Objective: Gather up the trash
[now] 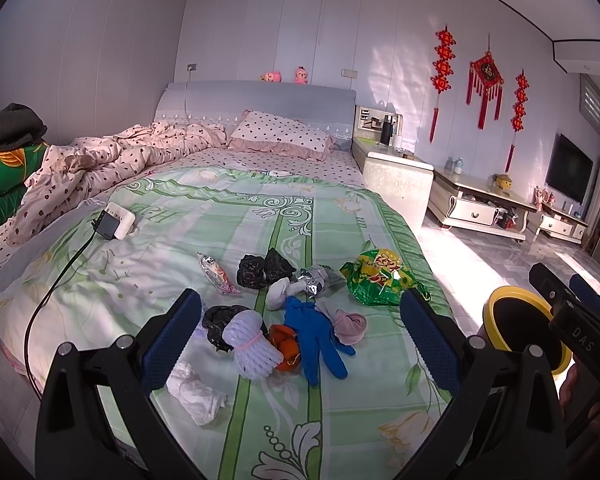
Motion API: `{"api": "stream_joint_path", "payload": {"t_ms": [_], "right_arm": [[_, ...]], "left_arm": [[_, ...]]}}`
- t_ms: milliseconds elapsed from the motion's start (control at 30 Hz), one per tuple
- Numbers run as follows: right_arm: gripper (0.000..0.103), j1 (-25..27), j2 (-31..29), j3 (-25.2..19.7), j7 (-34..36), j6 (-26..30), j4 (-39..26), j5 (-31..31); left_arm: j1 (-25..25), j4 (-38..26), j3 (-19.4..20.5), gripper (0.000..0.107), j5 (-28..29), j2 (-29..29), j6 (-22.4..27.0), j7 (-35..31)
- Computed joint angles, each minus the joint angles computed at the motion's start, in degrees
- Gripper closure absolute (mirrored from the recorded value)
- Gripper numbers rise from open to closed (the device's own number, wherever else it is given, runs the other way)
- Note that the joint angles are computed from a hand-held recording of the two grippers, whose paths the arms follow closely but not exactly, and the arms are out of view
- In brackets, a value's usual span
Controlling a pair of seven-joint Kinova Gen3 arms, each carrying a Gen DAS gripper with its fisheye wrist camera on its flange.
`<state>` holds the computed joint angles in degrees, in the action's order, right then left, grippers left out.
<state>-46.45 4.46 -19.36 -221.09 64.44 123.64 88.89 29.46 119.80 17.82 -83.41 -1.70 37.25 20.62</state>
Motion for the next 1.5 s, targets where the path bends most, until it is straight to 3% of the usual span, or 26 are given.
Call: {"api": "stream_joint_path", "payload": {"t_ms": [1500], "right_arm": [[0.008, 0.77, -0.04, 0.3, -0.11, -1.1, 0.01, 0.18]], "left_arm": [[-0.3, -0.32, -0.07, 0.012, 1.06, -0.1, -0.47, -1.03]]}}
